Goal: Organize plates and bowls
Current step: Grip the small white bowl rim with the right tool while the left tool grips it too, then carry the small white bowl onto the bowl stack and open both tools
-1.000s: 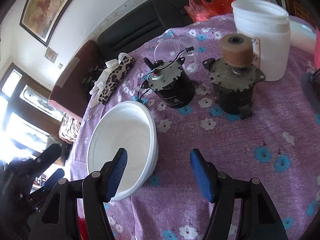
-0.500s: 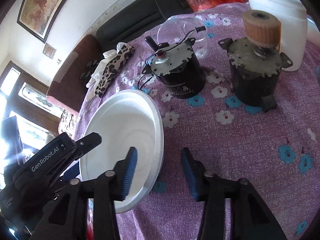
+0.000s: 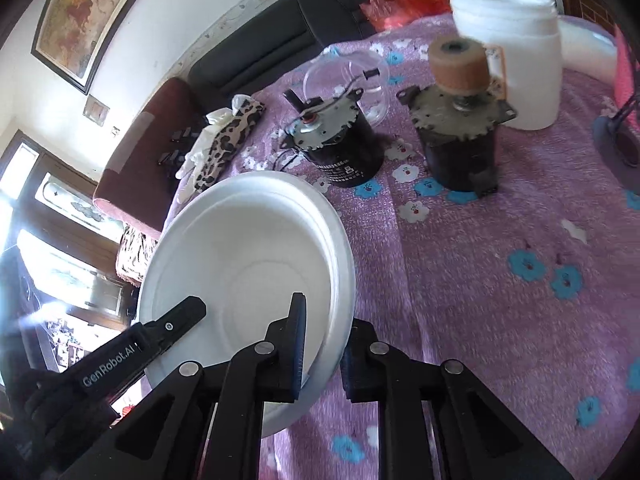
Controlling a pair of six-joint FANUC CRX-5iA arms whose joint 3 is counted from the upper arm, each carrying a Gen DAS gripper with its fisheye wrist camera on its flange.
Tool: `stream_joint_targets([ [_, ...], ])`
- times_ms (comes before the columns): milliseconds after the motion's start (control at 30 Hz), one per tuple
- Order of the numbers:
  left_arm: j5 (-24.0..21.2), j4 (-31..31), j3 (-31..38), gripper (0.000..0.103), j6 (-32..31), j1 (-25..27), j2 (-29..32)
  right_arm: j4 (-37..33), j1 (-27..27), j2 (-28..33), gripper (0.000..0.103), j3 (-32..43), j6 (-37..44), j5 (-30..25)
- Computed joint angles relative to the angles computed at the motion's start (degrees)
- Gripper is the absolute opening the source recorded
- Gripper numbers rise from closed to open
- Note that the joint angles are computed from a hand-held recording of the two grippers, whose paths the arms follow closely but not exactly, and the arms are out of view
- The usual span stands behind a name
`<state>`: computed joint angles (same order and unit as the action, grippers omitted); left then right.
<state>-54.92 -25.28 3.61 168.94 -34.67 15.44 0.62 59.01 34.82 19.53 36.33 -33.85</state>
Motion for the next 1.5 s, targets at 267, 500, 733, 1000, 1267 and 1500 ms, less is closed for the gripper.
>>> stream_joint_targets([
  [267, -6.4, -9.1, -2.4, 0.008, 9.1, -9.5, -6.9, 11.9, 5.0, -8.9, 0.016, -12.8, -10.0, 6.4],
  [500, -16.9, -18.4, -4.7, 0.008, 19.0, -20.4, -13.4, 29.6, 10.7, -15.5, 0.017, -23.1, -25.1, 11.5],
  [733, -29.2, -24.4, -8.2, 0.008, 27.5, -30.4, -19.5, 40.1, 16.3, -16.6, 0.017, -24.8, -32.7, 12.6],
  [1000, -35.8, -22.9, -16.3, 0.008, 36.6, -34.7, -26.3, 35.6, 22.4, -10.7, 0.018, -16.9, -25.5, 9.1],
  [1267, -33.6, -19.9, -22.2, 0.008, 40.2, -33.9, -29.4, 28.9, 24.7, -5.2, 0.019, -10.3, -19.5, 5.6],
  [1500, -30.6, -18.4, -23.9, 0.008, 38.0, -31.3, -29.4, 27.8, 24.6, -3.3, 0.019, -8.7, -19.4, 4.7],
])
